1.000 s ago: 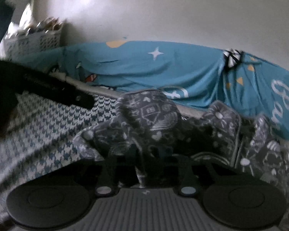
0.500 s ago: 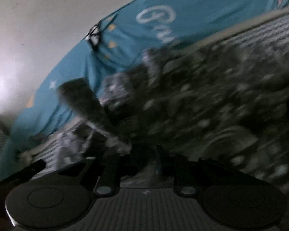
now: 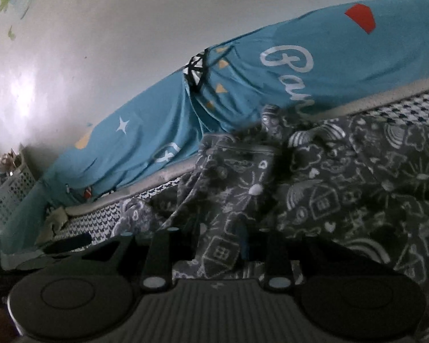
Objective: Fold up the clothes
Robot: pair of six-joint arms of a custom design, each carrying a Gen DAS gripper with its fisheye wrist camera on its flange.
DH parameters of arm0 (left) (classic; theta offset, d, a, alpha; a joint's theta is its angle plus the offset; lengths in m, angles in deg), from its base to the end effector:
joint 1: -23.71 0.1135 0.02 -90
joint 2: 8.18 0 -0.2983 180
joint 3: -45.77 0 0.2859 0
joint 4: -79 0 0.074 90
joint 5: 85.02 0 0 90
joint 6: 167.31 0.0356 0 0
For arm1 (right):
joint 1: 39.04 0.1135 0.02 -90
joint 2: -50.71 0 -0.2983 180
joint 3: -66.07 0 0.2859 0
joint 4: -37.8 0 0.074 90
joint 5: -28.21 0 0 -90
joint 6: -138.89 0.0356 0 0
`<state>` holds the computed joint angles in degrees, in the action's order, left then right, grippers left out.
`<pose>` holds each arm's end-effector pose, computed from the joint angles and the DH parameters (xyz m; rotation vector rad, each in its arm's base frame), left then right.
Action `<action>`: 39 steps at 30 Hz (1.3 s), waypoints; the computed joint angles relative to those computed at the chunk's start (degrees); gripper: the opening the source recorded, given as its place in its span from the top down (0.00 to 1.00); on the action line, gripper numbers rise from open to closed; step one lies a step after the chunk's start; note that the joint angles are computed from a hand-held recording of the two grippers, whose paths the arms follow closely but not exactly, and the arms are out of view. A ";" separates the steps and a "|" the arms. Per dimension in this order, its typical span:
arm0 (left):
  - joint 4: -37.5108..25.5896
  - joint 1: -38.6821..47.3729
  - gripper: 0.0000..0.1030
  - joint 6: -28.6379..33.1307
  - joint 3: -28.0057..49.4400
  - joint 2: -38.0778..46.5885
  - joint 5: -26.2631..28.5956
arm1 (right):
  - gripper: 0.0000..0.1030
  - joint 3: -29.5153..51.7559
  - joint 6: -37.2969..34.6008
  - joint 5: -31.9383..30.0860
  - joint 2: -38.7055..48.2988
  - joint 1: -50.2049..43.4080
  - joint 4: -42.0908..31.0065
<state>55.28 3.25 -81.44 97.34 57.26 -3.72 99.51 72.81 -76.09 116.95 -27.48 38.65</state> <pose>0.2456 -0.0859 0.2497 0.2327 2.2066 -0.0676 0.2257 0.0551 0.1742 0.0834 2.1730 0.6260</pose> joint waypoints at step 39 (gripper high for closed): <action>5.86 -7.80 0.91 4.84 -0.80 4.82 0.55 | 0.65 1.10 -0.35 -2.64 2.19 -3.48 -2.65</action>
<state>61.15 -4.54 -76.60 96.54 62.08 -3.16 100.62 72.46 -78.73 119.14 -30.96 36.01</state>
